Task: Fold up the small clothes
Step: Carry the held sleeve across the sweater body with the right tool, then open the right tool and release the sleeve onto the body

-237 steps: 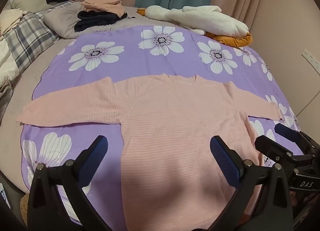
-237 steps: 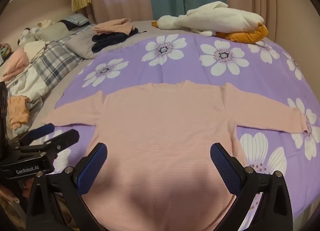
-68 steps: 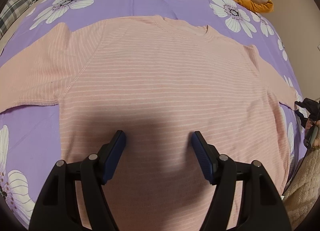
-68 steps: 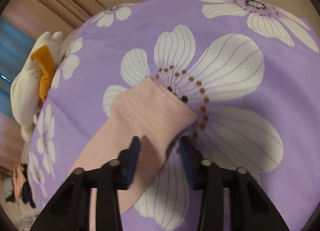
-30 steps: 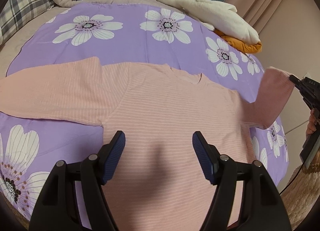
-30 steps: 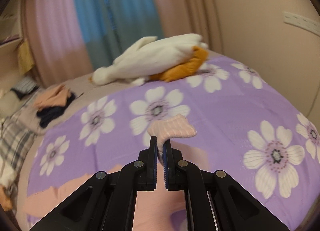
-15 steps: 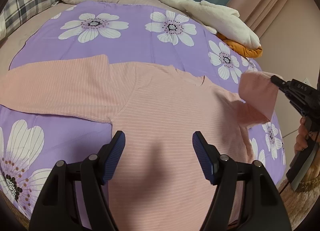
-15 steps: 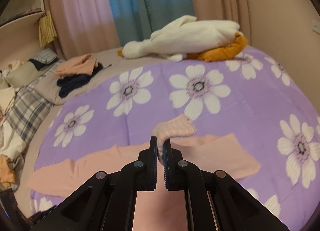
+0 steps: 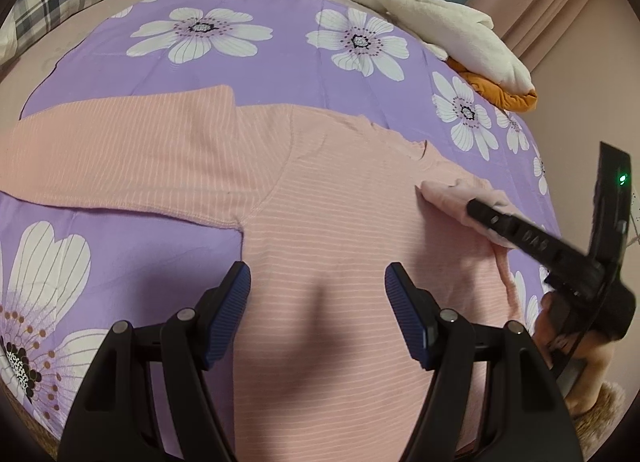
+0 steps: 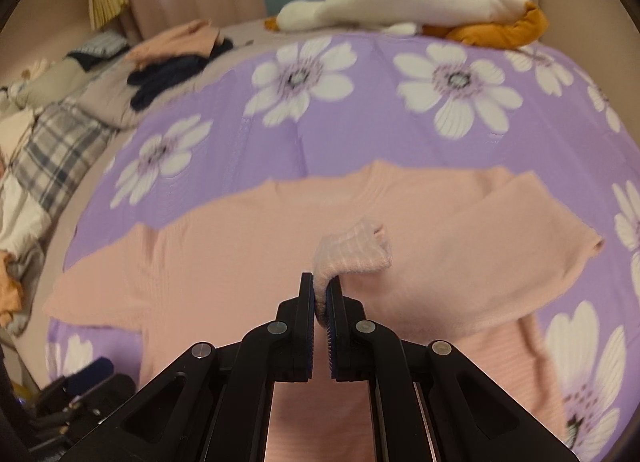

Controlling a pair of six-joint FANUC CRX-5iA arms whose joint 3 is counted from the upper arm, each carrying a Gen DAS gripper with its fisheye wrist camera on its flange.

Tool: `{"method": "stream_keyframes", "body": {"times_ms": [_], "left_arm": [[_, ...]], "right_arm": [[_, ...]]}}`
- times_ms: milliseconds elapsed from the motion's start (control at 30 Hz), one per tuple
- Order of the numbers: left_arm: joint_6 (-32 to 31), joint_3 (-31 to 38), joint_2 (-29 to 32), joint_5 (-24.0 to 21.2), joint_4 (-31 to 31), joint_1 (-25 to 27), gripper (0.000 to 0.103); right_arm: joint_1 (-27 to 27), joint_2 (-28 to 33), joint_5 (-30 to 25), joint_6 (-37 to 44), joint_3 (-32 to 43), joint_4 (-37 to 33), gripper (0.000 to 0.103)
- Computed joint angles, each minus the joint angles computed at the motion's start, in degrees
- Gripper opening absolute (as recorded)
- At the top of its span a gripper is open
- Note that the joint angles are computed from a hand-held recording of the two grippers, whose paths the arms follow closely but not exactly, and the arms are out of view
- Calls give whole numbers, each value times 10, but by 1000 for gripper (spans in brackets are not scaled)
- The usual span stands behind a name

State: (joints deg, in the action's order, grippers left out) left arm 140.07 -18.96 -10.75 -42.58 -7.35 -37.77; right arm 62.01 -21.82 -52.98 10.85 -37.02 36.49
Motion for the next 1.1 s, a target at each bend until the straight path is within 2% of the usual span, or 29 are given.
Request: {"method": "stream_keyframes", "body": {"times_ms": [367, 667, 767, 833, 867, 900, 1000, 1100], "left_arm": [[-7, -16, 0, 3, 18, 9, 70], [-15, -16, 10, -2, 27, 9, 72], [-20, -15, 11, -3, 30, 9, 72], [-28, -14, 13, -1, 35, 10, 73], [-34, -13, 14, 1, 39, 12, 73], [-39, -11, 16, 2, 42, 13, 74], [-55, 10, 28, 2, 41, 9, 75], [-78, 42, 50, 5, 37, 0, 77]], "right_arm": [[9, 33, 9, 30, 10, -62, 6], [-8, 30, 35, 68, 8, -123, 6], [-14, 11, 46, 92, 6, -145, 17], [-14, -13, 54, 88, -3, -148, 41], [-11, -27, 53, 77, -10, -140, 46], [-8, -39, 54, 68, -16, -132, 49], [1, -82, 45, 41, -34, -105, 51], [20, -117, 0, -15, -53, -50, 59]]}}
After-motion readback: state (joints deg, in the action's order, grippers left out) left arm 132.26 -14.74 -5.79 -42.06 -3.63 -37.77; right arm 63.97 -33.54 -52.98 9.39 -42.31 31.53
